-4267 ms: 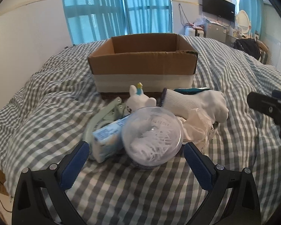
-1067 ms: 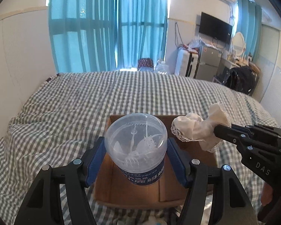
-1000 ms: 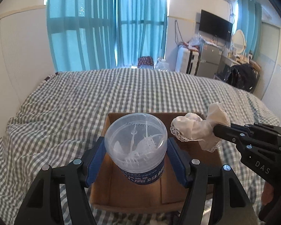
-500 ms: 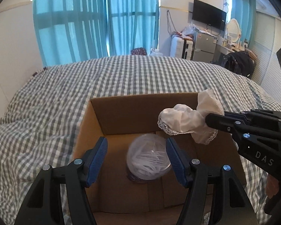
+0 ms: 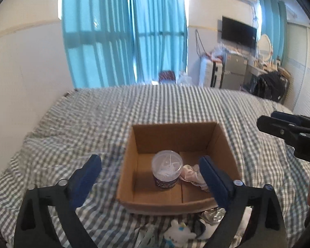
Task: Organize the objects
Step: 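Move both tools back to the remaining items beside the box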
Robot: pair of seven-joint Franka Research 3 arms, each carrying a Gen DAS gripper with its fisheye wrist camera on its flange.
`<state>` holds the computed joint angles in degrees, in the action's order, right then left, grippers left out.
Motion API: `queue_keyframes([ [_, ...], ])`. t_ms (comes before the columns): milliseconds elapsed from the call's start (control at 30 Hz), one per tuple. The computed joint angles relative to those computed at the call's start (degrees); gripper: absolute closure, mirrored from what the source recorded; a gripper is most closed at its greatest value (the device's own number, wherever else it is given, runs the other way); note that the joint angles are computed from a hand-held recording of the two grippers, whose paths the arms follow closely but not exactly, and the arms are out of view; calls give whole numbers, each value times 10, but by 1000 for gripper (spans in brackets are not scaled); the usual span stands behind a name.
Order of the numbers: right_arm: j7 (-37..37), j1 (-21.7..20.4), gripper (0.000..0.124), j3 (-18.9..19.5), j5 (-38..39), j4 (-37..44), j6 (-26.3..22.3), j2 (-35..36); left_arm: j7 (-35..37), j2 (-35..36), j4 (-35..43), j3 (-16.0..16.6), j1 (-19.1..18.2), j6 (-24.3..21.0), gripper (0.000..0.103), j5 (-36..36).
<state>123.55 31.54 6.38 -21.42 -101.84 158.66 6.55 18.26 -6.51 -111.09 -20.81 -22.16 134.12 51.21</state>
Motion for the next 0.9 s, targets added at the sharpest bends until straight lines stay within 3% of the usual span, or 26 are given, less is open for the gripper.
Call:
queue_keyframes([
  [267,74,-30,34,41,-87,-103,1,-136,-29,-76,-30,-36,-7,-57,0,11],
  [533,87,-86,31,104,-98,-181,-2,-230,-75,-113,-73,-68,-18,-101,0,-4],
  [700,70,-109,31,132,-64,-224,7,-245,-114,-123,-121,-75,-26,-105,0,-20],
  [900,85,-119,31,156,-59,-256,-4,-208,-137,-102,-162,-75,-42,-105,0,-39],
])
